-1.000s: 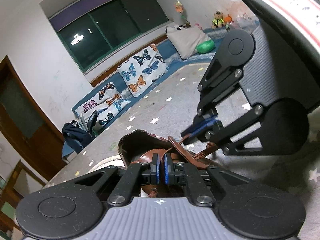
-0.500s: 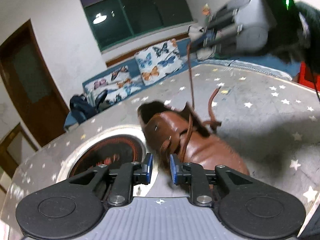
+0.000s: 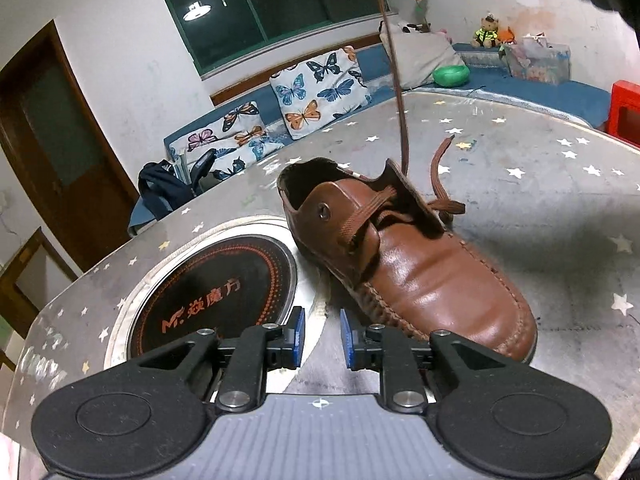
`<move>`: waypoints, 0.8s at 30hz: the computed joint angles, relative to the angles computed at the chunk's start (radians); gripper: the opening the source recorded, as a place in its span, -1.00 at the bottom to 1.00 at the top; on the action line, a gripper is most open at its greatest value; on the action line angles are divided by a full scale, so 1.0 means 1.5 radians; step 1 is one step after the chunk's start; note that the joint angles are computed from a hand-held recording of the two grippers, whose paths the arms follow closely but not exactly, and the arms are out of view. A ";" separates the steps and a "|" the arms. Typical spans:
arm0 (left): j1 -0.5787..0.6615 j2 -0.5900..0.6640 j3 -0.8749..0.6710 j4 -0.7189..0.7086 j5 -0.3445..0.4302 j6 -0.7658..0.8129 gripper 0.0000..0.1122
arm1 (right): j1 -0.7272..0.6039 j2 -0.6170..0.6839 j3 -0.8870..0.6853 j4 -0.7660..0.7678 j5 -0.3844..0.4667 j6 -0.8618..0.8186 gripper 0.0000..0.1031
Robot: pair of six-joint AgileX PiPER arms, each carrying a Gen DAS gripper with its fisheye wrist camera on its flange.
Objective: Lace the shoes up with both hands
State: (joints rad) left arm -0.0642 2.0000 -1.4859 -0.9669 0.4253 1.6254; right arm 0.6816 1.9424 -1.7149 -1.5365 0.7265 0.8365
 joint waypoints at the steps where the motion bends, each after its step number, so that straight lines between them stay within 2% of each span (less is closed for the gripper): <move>1: -0.001 0.001 -0.003 -0.002 0.001 0.002 -0.61 | -0.001 -0.002 -0.005 -0.004 0.002 0.001 -0.97; 8: -0.006 0.008 -0.015 -0.014 0.013 0.009 -0.61 | -0.009 -0.001 -0.020 -0.049 0.017 0.021 -0.97; 12: -0.009 0.015 -0.027 0.005 0.017 -0.020 -0.61 | -0.032 0.026 -0.068 -0.012 0.007 0.006 -0.97; 16: -0.011 0.017 -0.034 0.017 0.019 -0.045 -0.61 | -0.069 0.079 -0.169 0.135 -0.015 -0.110 -0.96; 24: -0.016 0.017 -0.037 0.014 0.015 -0.060 -0.61 | -0.126 0.199 -0.369 0.423 0.018 -0.301 -0.86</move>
